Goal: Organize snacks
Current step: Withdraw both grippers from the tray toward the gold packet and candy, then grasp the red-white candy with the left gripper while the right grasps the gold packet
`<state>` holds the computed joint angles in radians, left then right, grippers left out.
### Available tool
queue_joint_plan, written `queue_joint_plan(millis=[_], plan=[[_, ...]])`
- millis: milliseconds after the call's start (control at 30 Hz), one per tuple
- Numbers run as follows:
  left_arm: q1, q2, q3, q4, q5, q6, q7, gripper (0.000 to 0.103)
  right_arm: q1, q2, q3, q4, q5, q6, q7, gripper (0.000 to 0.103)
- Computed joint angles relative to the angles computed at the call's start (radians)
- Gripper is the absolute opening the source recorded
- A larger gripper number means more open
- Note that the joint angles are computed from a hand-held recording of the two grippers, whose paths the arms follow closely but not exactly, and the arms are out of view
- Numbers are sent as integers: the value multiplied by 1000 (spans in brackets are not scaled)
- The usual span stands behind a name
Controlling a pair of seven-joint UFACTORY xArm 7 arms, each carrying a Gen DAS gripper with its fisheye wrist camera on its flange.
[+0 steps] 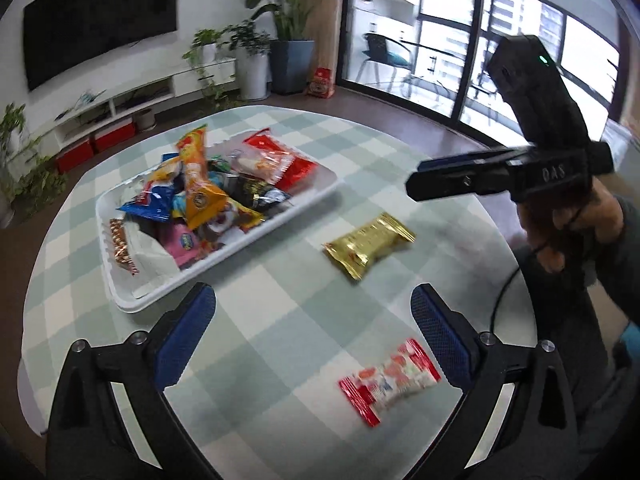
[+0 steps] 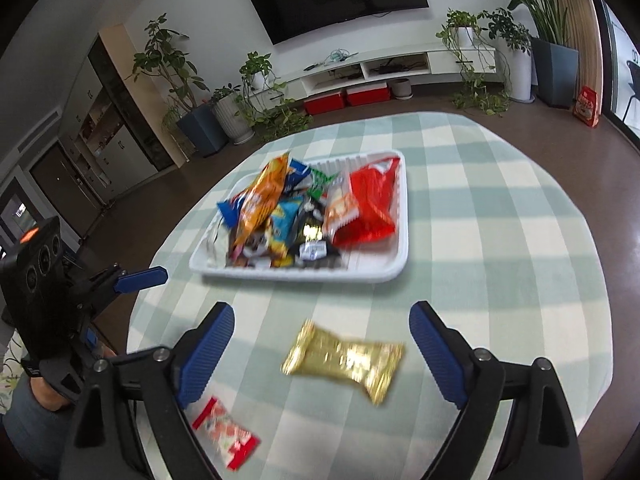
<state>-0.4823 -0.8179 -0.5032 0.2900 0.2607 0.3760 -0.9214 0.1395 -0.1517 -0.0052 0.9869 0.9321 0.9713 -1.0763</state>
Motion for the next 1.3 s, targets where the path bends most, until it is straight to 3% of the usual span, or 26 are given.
queue_joint_plan(millis=[67, 167, 300, 400, 567, 767, 933, 1067, 1133, 1167, 1300], plan=[[-82, 54, 22, 2, 5, -10, 89, 100, -8, -31, -14, -40, -4, 25, -36, 92], [-144, 138, 15, 38, 12, 28, 185, 100, -14, -60, -29, -78, -28, 49, -93, 92], [-159, 187, 11, 58, 33, 18, 256, 100, -20, -65, -45, -79, -60, 93, -147, 92], [-180, 210, 82, 52, 4, -19, 333, 100, -22, -50, -41, -60, -90, 109, -193, 92], [-266, 285, 242, 60, -113, -63, 568, 99, -22, -4, -30, -15, -128, 136, -271, 93], [-312, 346, 319, 71, -236, -75, 785, 99, -23, 96, 15, 73, -188, 159, -328, 93], [-386, 373, 429, 78, -388, -109, 982, 99, -14, 157, 53, 137, -245, 146, -384, 93], [-391, 425, 441, 113, -453, -69, 1099, 98, -7, 198, 78, 184, -305, 155, -401, 93], [-369, 446, 419, 124, -467, -53, 1129, 97, -1, 218, 89, 204, -341, 160, -399, 92], [-362, 459, 416, 132, -479, -42, 1153, 91, 3, 222, 95, 203, -355, 144, -400, 92], [-327, 480, 391, 147, -533, -44, 1215, 89, 10, 251, 108, 223, -399, 139, -379, 87]])
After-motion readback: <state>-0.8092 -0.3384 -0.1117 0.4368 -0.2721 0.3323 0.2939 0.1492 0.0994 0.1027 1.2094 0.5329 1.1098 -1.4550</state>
